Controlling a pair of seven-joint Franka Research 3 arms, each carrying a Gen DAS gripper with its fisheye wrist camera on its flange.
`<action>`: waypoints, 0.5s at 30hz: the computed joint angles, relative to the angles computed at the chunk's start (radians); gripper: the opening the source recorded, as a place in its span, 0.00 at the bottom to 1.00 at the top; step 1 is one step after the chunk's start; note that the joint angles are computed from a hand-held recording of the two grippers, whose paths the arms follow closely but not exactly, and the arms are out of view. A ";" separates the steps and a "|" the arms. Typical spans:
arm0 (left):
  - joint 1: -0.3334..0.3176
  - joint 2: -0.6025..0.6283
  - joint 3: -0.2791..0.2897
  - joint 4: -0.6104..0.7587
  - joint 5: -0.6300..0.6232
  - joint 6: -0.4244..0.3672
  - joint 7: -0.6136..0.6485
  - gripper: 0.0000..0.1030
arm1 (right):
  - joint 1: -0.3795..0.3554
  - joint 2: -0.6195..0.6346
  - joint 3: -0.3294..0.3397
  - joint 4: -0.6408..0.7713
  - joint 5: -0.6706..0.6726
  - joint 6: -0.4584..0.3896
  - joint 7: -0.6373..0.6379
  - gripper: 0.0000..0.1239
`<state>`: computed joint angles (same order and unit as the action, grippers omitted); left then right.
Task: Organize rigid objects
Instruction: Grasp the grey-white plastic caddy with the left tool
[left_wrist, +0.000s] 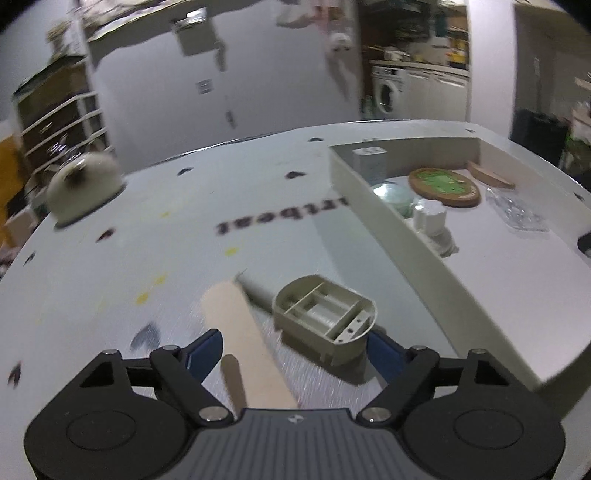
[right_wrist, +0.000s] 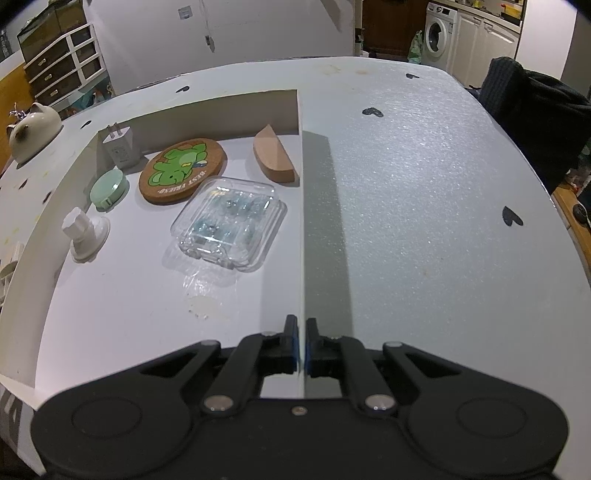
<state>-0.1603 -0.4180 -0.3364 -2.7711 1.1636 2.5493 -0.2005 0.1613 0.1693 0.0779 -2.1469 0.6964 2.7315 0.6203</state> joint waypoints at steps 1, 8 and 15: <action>0.010 0.013 0.008 0.011 0.022 0.016 0.010 0.82 | 0.000 0.000 0.000 0.000 0.000 0.001 0.001 0.05; 0.044 0.088 0.047 0.067 0.117 0.092 0.071 0.75 | 0.002 0.001 0.000 -0.001 -0.004 0.005 0.020 0.05; 0.049 0.119 0.062 0.084 0.132 0.118 0.084 0.64 | 0.001 -0.001 0.000 -0.004 0.002 0.009 0.031 0.05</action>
